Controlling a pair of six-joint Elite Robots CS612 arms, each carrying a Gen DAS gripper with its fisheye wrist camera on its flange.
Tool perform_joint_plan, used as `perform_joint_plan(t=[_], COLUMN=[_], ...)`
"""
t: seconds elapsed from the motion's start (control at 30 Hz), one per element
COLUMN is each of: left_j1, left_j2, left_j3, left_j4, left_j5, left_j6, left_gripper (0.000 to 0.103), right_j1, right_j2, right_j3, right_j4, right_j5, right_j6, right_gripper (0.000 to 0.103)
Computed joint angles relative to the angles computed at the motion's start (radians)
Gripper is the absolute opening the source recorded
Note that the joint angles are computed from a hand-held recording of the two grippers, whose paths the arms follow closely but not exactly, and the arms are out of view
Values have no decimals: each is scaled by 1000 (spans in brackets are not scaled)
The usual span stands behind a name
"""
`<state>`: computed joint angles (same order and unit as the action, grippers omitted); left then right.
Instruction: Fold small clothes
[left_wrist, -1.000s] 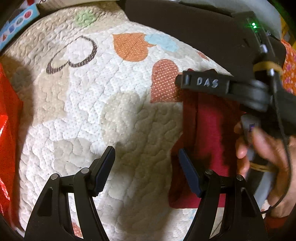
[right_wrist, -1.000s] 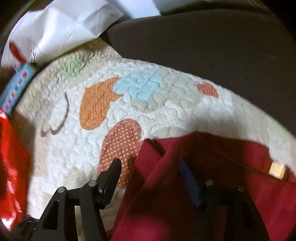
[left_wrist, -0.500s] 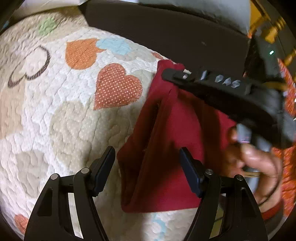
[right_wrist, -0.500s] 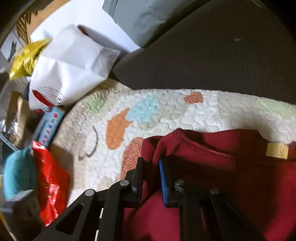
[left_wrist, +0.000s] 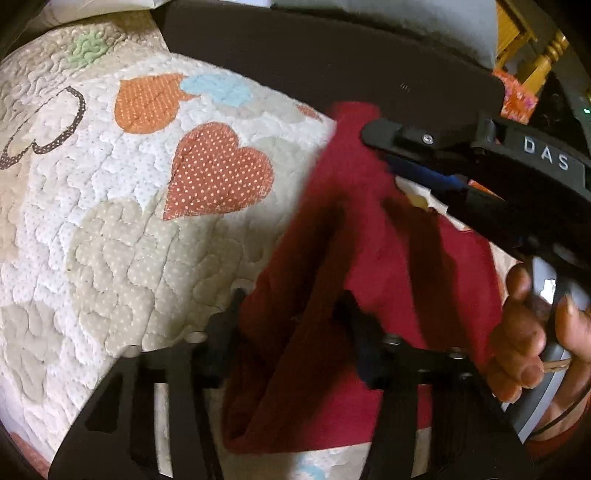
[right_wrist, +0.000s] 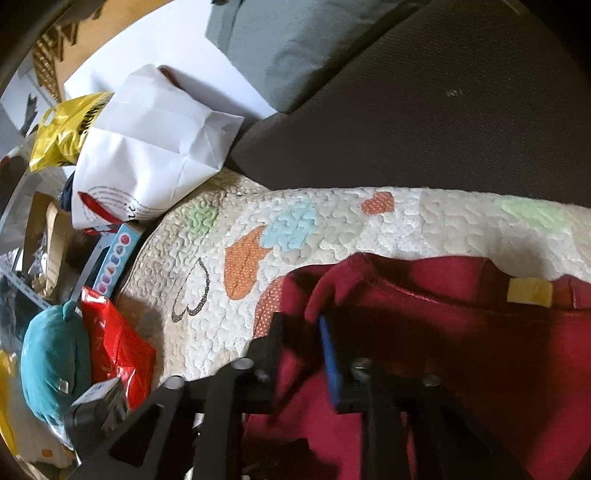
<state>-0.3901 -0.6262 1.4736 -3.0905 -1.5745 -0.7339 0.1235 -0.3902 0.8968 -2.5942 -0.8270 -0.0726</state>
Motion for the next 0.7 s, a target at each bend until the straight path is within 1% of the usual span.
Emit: perform_joint_plan(t=[0.03, 0.07, 0.13, 0.17, 0.2, 0.27, 0.4, 0.43, 0.5, 0.53, 0.6, 0.63, 0.67, 0.7], left_j1=[-2, -1, -1, -3, -5, -11, -18, -19, -17, -16, -17, -18, -19, -24], left_j2=[-4, -6, -10, -11, -14, -19, -27, -28, -27, -26, -28, -30, -31, -41], left_j3=[9, 14, 27, 29, 33, 42, 57, 57, 56, 55, 58, 59, 58, 74], left_j4=[-13, -26, -53, -61, -66, -81, -96, -92, -88, -87, -91, -94, -95, -105], left_j5=[4, 3, -5, -4, 2, 11, 11, 11, 0, -3, -4, -6, -8, -9], left_j6=[-10, -20, -36, -35, -29, -20, -4, -5, -17, -18, -16, -12, -9, -8], left_gripper=[35, 34, 33, 33, 33, 33, 33, 29, 29, 29, 29, 29, 29, 29], right_j1=[1, 2, 6, 13, 23, 40, 72, 77, 88, 91, 91, 89, 81, 72], right_j2=[-7, -13, -25, -32, -37, -35, -1, 7, 20, 24, 28, 26, 17, 10], right_j3=[8, 14, 20, 18, 12, -13, -102, -119, -144, -148, -145, -137, -113, -94], right_j4=[-1, 0, 35, 67, 104, 174, 335, 360, 388, 387, 370, 355, 322, 298], right_j5=[-12, -12, -14, -39, -80, -146, -261, -279, -325, -342, -363, -362, -338, -301], right_j6=[9, 13, -10, -40, -76, -132, -209, -217, -268, -287, -306, -310, -307, -294], right_gripper=[51, 55, 56, 56, 57, 57, 57, 57, 56, 55, 36, 32, 22, 16])
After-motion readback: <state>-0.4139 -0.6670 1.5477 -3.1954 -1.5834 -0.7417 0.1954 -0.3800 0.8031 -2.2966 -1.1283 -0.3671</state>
